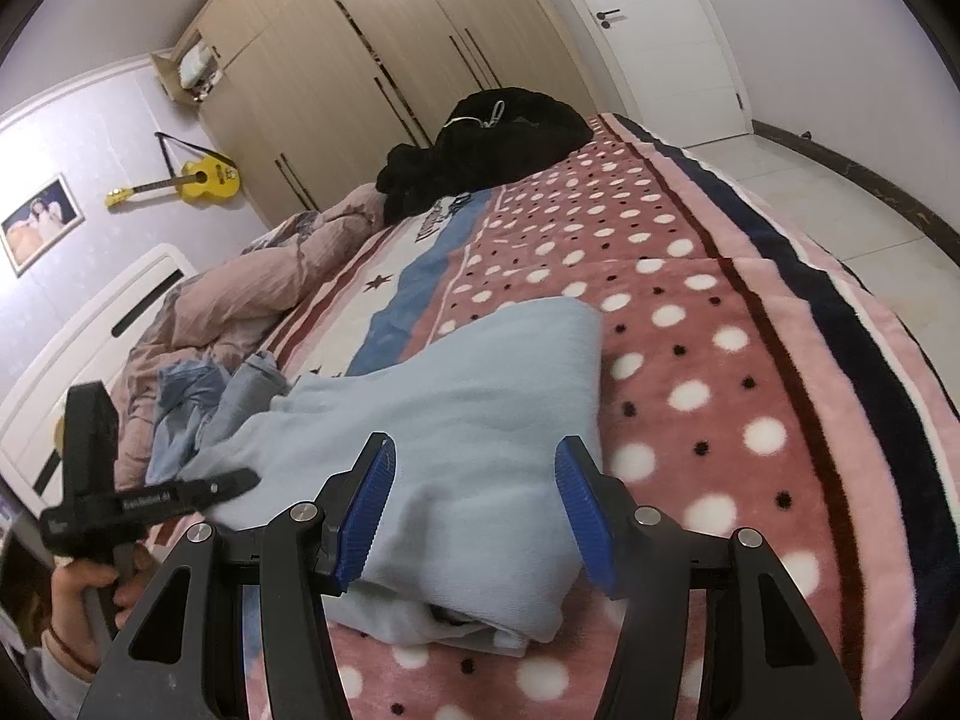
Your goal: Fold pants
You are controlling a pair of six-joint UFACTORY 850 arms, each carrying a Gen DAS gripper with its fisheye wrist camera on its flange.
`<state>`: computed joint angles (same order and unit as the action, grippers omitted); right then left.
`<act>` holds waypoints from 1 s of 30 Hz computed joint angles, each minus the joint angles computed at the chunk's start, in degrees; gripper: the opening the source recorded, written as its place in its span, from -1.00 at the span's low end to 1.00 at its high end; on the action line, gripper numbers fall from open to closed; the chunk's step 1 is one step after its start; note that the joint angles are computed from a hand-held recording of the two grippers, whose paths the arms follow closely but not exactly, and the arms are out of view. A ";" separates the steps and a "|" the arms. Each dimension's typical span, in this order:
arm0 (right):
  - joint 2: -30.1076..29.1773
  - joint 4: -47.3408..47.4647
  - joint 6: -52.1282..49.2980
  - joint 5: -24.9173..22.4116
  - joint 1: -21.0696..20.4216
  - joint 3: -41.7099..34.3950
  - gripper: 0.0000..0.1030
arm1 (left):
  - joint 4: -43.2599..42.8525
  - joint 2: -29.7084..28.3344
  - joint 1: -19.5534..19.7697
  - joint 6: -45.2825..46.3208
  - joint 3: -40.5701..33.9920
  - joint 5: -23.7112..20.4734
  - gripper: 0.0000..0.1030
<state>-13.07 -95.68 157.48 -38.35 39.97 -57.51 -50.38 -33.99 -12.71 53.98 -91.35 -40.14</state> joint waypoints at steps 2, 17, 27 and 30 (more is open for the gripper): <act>0.21 1.48 -0.80 -0.14 -0.18 0.08 0.04 | 0.96 0.50 0.22 -0.20 0.20 0.63 -0.60; 0.53 -5.83 8.21 9.92 -3.63 2.01 0.17 | 4.38 -12.24 1.57 -10.73 -17.02 -14.65 0.49; 0.32 -12.55 13.26 12.49 -3.86 1.63 -0.59 | 2.92 -11.58 0.66 -9.32 -16.56 -16.51 -0.60; 0.89 -6.73 7.72 10.59 -2.22 0.77 -0.64 | 1.32 -7.63 1.01 -5.54 -12.90 -15.41 -0.65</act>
